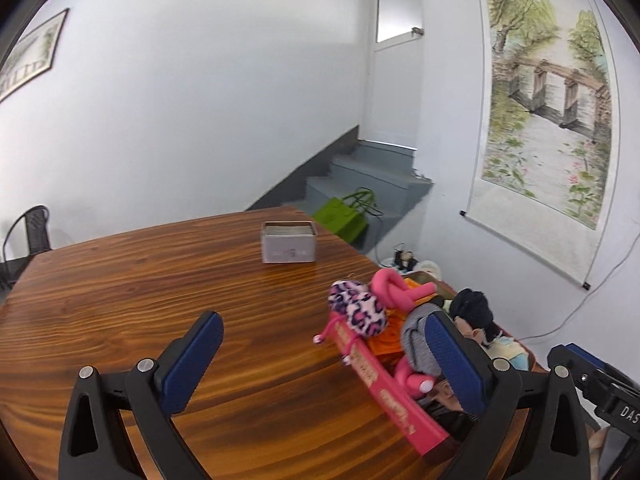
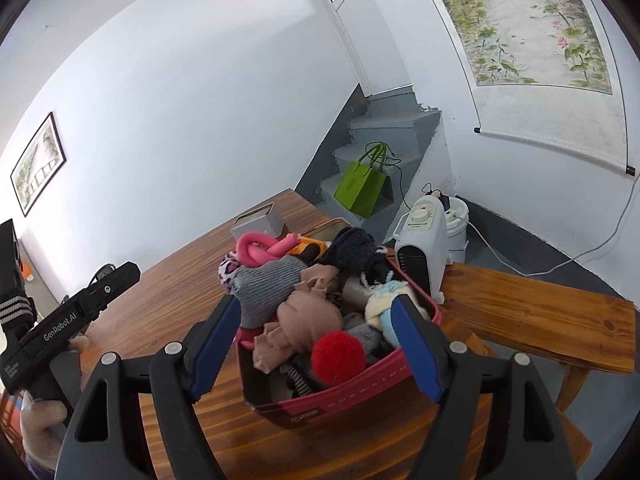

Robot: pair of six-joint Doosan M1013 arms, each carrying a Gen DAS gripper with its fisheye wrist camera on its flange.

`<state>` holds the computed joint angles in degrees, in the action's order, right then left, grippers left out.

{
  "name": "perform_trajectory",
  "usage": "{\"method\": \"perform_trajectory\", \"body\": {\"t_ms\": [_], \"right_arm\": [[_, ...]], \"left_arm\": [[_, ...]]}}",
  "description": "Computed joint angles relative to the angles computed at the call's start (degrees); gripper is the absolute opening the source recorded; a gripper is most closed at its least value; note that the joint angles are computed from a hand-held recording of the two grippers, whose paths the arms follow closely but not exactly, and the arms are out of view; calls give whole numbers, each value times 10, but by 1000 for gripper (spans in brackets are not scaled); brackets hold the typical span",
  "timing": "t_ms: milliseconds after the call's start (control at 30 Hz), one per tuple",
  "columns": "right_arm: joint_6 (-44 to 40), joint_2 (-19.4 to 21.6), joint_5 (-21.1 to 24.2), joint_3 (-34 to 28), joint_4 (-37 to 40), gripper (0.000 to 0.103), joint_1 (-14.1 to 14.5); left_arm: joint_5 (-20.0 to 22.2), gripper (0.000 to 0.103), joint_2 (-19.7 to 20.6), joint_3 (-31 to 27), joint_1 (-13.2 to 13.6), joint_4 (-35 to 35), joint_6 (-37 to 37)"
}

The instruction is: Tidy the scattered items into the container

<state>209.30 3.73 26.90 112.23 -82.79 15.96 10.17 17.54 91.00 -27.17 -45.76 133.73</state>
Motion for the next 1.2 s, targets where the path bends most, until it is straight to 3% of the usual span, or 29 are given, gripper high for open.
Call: {"method": "perform_trajectory", "body": {"t_ms": [100,333,567,700,900,1000,1100,1200], "right_arm": [[-54,-1,-1,-3,45,84,7],[-196,-7,-4,1,190,84,15],[-226,-13,47,0,229,84,24],[-225,-16,51,5,229,84,22],[-228,-17,42,8,225,84,18],[-222,-17,42,10,217,84,18],[-220,-16,34,13,220,84,15],[-224,-16,33,15,226,84,14]], "left_arm": [[-8,102,-9,18,2,-7,-1],[71,102,-12,29,14,-129,95],[47,102,-25,45,-9,-131,135],[42,102,-27,46,-18,-157,157],[64,102,-14,24,-28,-21,18],[85,102,-7,14,-30,-14,9],[76,102,-6,16,-36,-4,15],[44,102,-8,22,-48,59,-17]]}}
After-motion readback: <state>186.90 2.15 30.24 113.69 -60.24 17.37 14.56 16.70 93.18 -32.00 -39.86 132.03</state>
